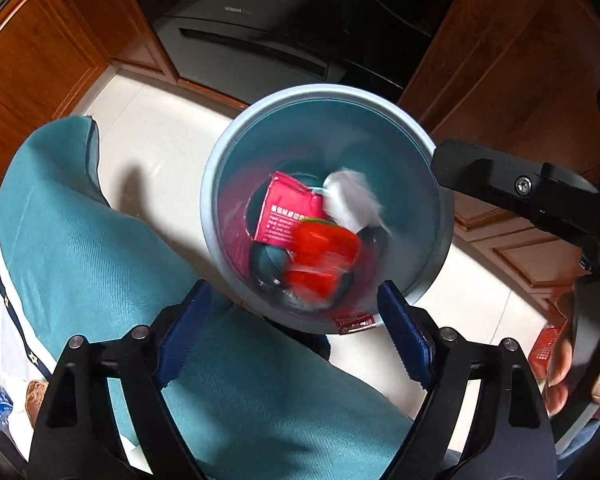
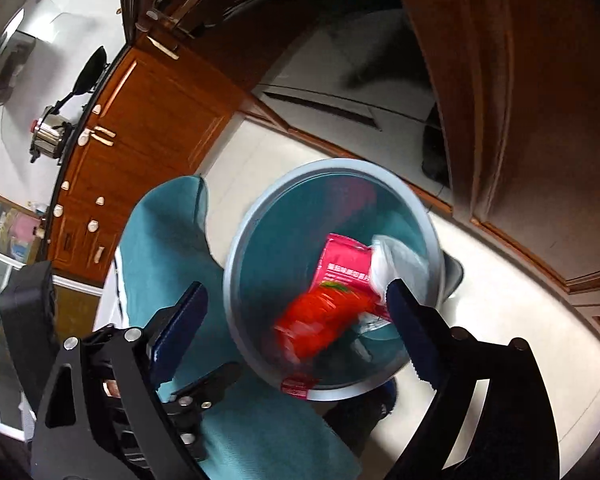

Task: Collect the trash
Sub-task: 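Open both tools to drop the tissue and red bag into the bin, then move both open tools back over the table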

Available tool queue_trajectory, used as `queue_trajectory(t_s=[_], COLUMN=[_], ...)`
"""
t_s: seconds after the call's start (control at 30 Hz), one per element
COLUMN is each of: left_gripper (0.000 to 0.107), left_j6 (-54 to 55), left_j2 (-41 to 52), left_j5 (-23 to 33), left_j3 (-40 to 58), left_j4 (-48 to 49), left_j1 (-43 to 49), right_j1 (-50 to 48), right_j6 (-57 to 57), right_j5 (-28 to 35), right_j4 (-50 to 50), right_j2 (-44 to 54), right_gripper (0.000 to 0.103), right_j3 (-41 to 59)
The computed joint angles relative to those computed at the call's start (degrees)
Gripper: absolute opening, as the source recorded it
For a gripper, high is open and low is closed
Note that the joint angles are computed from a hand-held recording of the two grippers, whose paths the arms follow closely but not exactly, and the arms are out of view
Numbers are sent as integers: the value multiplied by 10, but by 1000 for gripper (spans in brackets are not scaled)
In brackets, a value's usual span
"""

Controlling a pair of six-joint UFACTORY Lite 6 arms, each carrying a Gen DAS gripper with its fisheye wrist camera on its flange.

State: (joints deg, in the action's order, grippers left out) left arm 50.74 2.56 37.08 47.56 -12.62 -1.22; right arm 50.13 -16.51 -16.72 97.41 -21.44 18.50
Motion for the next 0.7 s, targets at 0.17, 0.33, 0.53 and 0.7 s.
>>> queue_trajectory(t_s=[0.17, 0.33, 0.53, 0.7], left_gripper=[85, 85, 85, 85], left_j6=[10, 38, 87, 143], left_j2=[-12, -22, -66, -115], left_j5=[12, 25, 57, 109], left_j3=[-3, -2, -11, -12], left_j4=[1, -7, -23, -41], left_j1=[18, 47, 92, 153], right_j1=[26, 48, 87, 141], right_j6=[-74, -122, -189, -231], right_j5=[-17, -34, -70, -129], right_j4=[89, 150, 226, 284], right_j2=[4, 3, 21, 28], right_gripper=[88, 88, 88, 88], right_j3=[9, 23, 67, 117])
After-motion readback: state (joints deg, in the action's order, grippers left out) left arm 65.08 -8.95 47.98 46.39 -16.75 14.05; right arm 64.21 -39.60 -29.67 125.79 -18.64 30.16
